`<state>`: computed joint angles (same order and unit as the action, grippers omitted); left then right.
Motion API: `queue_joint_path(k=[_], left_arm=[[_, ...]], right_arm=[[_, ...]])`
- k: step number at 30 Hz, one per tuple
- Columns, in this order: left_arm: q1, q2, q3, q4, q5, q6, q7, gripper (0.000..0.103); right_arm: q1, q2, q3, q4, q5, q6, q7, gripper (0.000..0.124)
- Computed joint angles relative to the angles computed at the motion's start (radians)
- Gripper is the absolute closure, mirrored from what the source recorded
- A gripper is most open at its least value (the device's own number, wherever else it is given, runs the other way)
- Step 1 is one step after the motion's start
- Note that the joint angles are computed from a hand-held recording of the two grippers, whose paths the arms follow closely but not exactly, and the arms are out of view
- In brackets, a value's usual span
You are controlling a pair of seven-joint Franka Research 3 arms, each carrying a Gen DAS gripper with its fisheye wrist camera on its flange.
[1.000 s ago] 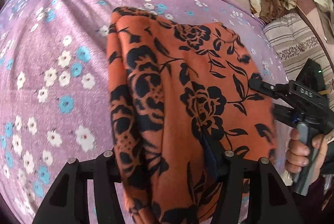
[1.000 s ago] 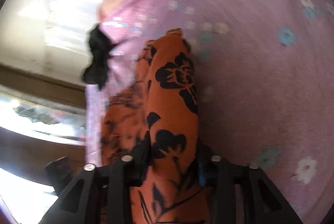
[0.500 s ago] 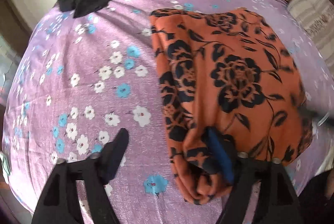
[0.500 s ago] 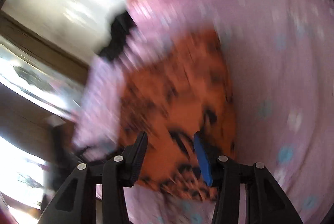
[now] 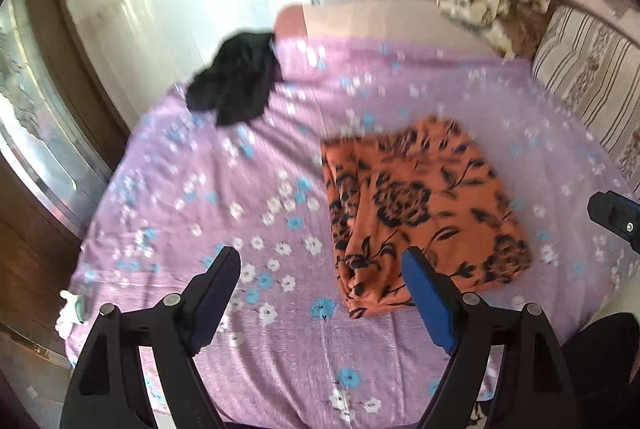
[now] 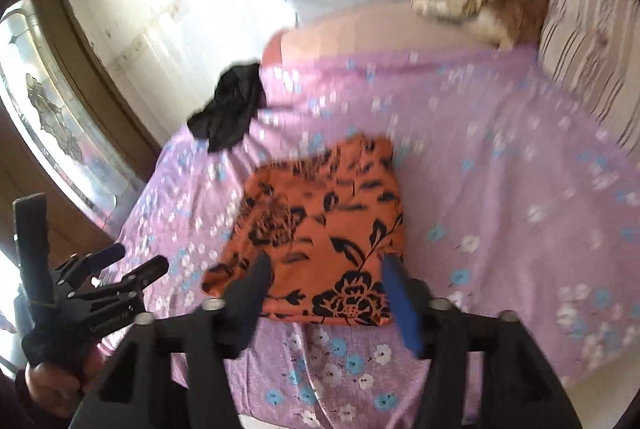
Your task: Fold small clothes
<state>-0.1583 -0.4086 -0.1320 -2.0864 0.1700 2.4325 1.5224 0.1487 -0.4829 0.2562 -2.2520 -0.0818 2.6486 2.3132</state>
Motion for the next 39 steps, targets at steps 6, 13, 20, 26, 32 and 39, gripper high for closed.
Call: queue_joint_path(k=[6,13,20,26,32,39], left_arm=[[0.009,-0.113,-0.018,-0.037,0.036,0.071,-0.061,0.009],[0.052,-0.222,-0.041,-0.063,0.126,0.102,-0.166,0.002],[0.088,-0.283,-0.057,-0.072,0.186,0.137,-0.250,0.001],[0.090,-0.297,-0.055,-0.057,0.197,0.136,-0.289,0.001],[0.093,-0.297,-0.056,-0.044,0.209,0.127,-0.317,0.001],[0.096,-0.286,-0.052,-0.032,0.208,0.117,-0.340,0.001]], right_arm=[[-0.074,-0.118,0.088,0.030,-0.118,-0.077,0.088,0.060],[-0.116,-0.219,0.143,0.062,-0.190,-0.163,0.124,0.060],[-0.122,-0.262,0.162,0.079,-0.206,-0.181,0.109,0.059],[-0.134,-0.285,0.180,0.088,-0.210,-0.190,0.099,0.059],[-0.153,-0.289,0.203,0.099,-0.222,-0.194,0.097,0.058],[-0.160,-0.268,0.215,0.105,-0.229,-0.183,0.111,0.058]])
